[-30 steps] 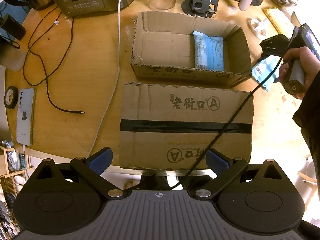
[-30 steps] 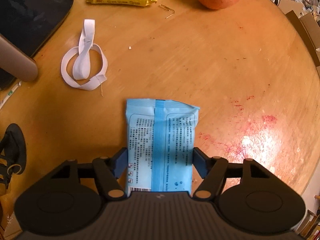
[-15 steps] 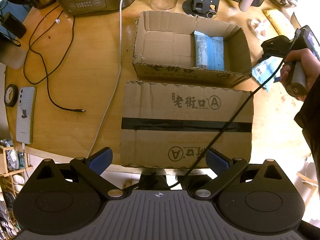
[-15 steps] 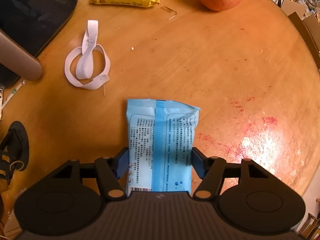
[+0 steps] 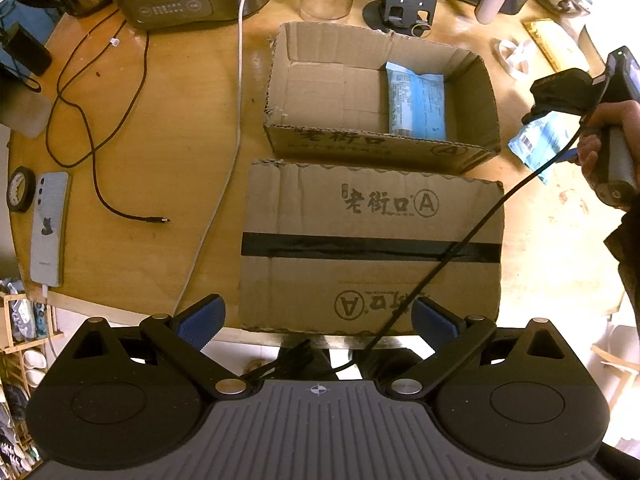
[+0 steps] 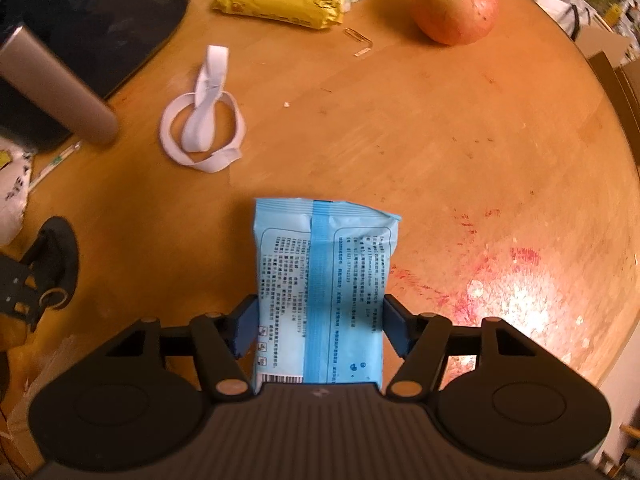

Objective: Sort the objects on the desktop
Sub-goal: 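Close the right gripper on the second blue packet and lift it, then carry the second blue packet in the right gripper to the open box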

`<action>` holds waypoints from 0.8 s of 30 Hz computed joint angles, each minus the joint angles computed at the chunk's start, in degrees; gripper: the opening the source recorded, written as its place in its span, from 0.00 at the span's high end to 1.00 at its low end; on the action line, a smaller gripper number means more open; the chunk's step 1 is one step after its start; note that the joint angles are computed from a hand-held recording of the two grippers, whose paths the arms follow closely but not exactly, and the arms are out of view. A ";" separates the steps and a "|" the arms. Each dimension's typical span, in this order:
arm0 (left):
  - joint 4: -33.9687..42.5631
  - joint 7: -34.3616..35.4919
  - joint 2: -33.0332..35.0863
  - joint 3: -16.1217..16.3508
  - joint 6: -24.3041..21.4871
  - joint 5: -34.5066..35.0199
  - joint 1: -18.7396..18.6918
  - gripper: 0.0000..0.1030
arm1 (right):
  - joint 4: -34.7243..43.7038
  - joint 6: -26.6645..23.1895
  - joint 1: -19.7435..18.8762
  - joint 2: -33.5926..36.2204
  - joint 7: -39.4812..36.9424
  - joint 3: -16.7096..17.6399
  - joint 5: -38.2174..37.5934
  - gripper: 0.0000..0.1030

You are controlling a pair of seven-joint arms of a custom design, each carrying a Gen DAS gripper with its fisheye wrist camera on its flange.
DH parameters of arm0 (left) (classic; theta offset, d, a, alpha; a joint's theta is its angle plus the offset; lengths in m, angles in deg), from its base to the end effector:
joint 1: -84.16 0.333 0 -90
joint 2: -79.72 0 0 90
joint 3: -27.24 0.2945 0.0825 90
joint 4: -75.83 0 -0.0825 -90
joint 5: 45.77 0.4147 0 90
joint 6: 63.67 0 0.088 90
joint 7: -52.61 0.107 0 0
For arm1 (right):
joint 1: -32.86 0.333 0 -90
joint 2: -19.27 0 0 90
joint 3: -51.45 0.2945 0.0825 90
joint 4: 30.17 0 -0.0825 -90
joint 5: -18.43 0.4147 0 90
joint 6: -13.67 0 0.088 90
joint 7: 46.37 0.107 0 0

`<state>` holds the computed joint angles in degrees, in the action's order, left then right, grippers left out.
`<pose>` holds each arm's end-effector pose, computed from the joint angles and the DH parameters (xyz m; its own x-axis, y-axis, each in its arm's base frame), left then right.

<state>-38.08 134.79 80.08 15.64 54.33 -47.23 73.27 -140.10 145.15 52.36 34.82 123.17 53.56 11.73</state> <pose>0.5457 -0.2272 0.4308 -0.2432 -0.9694 0.0331 -0.9686 0.2409 -0.0611 0.5988 0.2336 0.3241 -0.8021 -0.5911 -0.0846 -0.5831 0.8059 -0.1023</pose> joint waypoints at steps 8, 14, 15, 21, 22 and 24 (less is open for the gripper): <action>-0.07 0.35 -0.03 0.02 0.24 -0.38 0.02 0.01 | 2.81 1.41 -1.66 1.76 -7.92 -0.29 1.49 0.39; -0.02 0.27 0.11 0.06 0.51 -0.55 0.06 0.01 | 3.60 0.89 -2.02 1.00 -13.42 -0.07 1.80 0.40; -0.02 0.25 0.12 0.07 0.55 -0.58 0.07 0.01 | 3.19 1.00 -2.09 0.34 -14.34 0.07 2.22 0.40; 0.04 0.08 0.22 0.11 0.66 -0.68 0.16 0.01 | 3.36 1.16 -2.41 -0.41 -20.18 0.48 3.42 0.39; 0.12 0.04 0.29 0.12 0.64 -0.69 0.17 0.01 | 3.27 1.17 -2.46 -0.65 -21.24 0.55 3.65 0.39; 0.13 0.02 0.31 0.13 0.71 -0.71 0.20 0.01 | 3.20 1.23 -2.52 -0.94 -23.19 0.65 3.99 0.39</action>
